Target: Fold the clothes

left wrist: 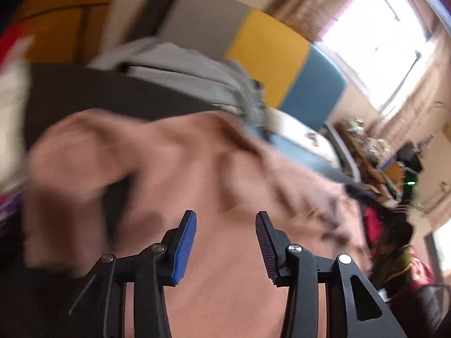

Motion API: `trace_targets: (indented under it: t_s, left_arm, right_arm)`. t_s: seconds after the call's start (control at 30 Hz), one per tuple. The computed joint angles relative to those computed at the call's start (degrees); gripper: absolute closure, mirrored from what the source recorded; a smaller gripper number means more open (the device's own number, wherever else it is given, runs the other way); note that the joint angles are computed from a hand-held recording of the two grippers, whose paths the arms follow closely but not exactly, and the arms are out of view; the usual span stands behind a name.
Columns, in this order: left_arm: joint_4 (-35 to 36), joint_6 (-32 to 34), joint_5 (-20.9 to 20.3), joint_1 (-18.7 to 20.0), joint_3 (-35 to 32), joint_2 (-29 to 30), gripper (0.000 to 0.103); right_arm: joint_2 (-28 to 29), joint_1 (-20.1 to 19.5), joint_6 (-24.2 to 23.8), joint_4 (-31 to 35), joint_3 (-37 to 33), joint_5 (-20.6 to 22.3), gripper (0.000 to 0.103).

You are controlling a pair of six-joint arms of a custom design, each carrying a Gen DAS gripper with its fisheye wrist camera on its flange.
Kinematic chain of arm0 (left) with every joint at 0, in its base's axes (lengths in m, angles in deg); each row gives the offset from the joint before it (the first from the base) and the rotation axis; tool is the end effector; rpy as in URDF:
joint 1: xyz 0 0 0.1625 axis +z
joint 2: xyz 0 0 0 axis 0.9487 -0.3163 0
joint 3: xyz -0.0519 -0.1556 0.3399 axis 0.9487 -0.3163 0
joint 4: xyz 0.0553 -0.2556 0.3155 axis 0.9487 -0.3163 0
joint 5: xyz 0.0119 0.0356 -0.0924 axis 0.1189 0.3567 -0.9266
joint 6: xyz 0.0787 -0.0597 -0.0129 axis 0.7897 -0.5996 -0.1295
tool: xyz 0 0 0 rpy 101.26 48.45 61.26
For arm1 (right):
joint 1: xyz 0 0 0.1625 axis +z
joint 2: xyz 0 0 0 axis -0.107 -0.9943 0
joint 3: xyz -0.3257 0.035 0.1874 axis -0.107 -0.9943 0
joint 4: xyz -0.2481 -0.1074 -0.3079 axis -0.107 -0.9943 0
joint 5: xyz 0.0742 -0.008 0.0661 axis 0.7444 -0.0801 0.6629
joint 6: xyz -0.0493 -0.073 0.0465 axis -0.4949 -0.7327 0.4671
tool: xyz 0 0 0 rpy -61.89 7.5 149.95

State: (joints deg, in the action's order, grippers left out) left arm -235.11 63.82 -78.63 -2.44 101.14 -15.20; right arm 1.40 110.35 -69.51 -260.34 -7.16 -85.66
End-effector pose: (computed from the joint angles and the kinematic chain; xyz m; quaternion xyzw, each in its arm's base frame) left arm -0.0159 -0.5618 0.3238 0.0322 0.9160 -0.3576 0.1792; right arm 0.2531 -0.6846 0.0704 0.1501 -0.8785 0.3492 0.2893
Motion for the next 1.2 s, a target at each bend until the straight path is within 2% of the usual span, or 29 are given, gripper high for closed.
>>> trace_targets:
  t_s: [0.07,0.17,0.23,0.3,0.37,0.5,0.57,0.6,0.63,0.7,0.77,0.8,0.83,0.87,0.9,0.93,1.1,1.2]
  left_arm:
    - [2.16,-3.18,4.46,1.09,4.79,-6.73,0.057]
    - [5.59,-9.78,8.75,3.67,9.55,-14.49,0.053]
    - [7.43,-13.98,8.97,5.33,11.06,-17.29,0.052]
    - [5.69,-15.29,7.86,6.22,12.07,-18.26,0.051]
    - [2.57,-14.30,8.33,6.08,12.47,-17.39,0.047]
    - [-2.88,-10.39,9.47,5.91,10.81,-12.24,0.037]
    - [-4.23,-9.70,10.30,6.26,9.10,-9.02,0.037]
    - [-5.05,-9.62,10.11,6.47,8.23,-7.50,0.033]
    - [-6.13,-9.26,10.36,6.42,7.57,-6.20,0.024]
    - [-8.32,-8.07,11.08,6.03,6.48,-3.92,0.016]
    - [-9.61,-7.56,12.83,5.79,4.95,-1.32,0.016]
    - [-10.45,-6.99,14.70,5.44,4.32,0.08,0.017]
    - [-10.55,-6.32,17.15,4.99,3.66,1.34,0.026]
    - [-10.24,-5.76,19.98,4.47,3.13,2.35,0.041]
    - [-9.63,-5.44,22.77,4.07,2.47,3.35,0.077]
    - [-8.53,-6.19,24.09,4.01,1.77,3.79,0.086]
    - [-5.81,-12.90,23.36,3.85,-0.42,3.05,0.090]
    - [-13.18,-7.92,25.88,0.41,-1.10,4.14,0.090]
  right_arm:
    - [-1.12,1.31,-0.84,-1.86,4.83,1.21,0.067]
    - [-1.56,2.36,-0.70,-4.10,10.32,3.27,0.066]
    - [-1.37,2.65,-0.10,-4.78,12.93,4.86,0.065]
    - [0.11,2.94,-0.24,-3.77,13.18,3.48,0.065]
    - [0.85,3.26,-0.39,-3.71,12.92,2.97,0.063]
    - [-0.44,2.36,1.84,-4.14,14.63,5.39,0.061]
    - [-0.88,2.00,2.22,-3.97,15.21,6.74,0.058]
    - [-1.11,1.85,2.42,-3.84,15.54,7.37,0.057]
    - [-1.13,1.82,2.47,-3.80,15.60,7.50,0.056]
    - [-1.31,1.61,2.20,-3.40,15.62,8.18,0.052]
    - [-1.50,1.24,1.89,-2.92,15.57,9.46,0.047]
    - [-1.59,1.15,1.88,-2.85,15.66,9.84,0.046]
    - [-1.68,1.07,1.88,-2.77,15.75,10.21,0.044]
    - [-1.83,0.91,1.87,-2.63,15.81,10.64,0.044]
    - [-1.88,0.84,1.96,-2.61,15.89,11.00,0.043]
    - [-2.01,0.72,2.08,-2.60,16.01,11.40,0.042]
    - [-2.48,0.24,2.64,-2.57,16.51,13.16,0.041]
    - [-2.72,0.02,2.89,-2.60,16.77,13.95,0.041]
